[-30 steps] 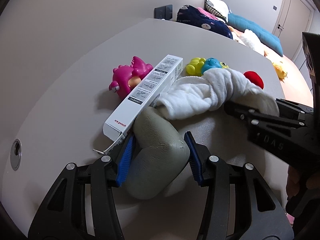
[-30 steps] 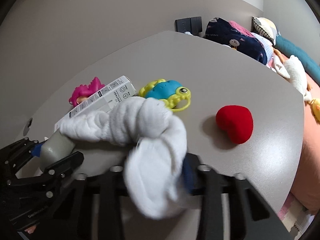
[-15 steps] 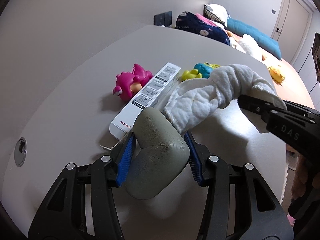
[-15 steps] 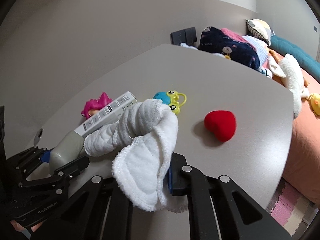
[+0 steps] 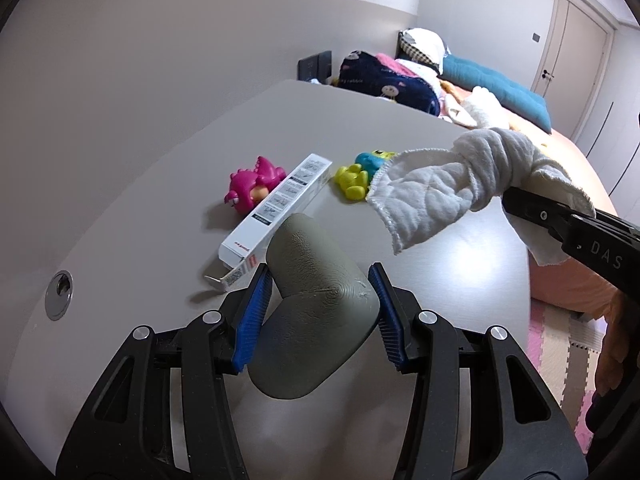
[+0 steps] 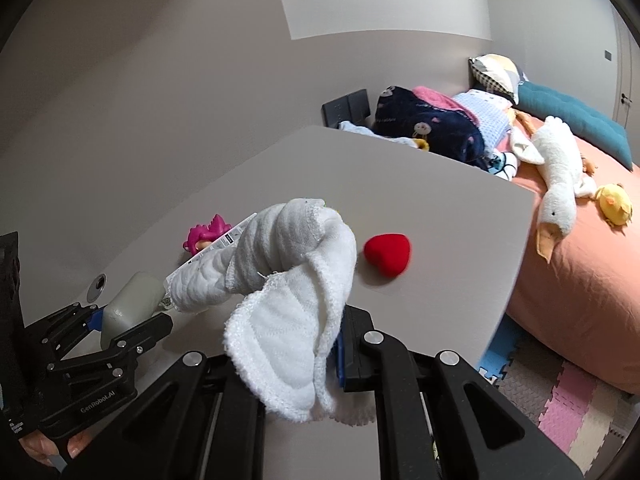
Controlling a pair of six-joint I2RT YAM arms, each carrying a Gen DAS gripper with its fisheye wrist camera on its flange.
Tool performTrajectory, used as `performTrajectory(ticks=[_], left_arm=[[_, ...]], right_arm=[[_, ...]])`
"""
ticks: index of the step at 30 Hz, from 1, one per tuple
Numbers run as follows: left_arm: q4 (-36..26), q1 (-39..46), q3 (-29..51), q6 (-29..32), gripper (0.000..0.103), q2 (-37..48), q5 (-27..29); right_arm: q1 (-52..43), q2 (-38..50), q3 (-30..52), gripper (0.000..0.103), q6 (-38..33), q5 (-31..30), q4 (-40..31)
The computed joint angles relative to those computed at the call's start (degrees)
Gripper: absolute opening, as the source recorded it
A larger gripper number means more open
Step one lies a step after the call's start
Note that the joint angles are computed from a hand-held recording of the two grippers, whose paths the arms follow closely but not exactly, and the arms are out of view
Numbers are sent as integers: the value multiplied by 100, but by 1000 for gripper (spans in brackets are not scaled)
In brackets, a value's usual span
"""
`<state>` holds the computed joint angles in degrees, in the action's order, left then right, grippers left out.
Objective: Collect trash
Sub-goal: 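Carry the foam piece and towel over the trash bin and open both tools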
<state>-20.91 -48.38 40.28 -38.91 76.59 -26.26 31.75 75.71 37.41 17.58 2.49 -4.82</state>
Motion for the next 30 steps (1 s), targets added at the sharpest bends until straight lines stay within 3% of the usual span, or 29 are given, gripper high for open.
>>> performTrajectory(ticks=[16, 30], left_arm=[[19, -983, 597, -295, 49, 553, -262], [113, -1372, 1270, -103, 49, 1253, -197]], right_arm=[[-878, -1997, -894, 12, -201, -113, -984], [-2369, -3404, -1305, 12, -722, -846, -1891]])
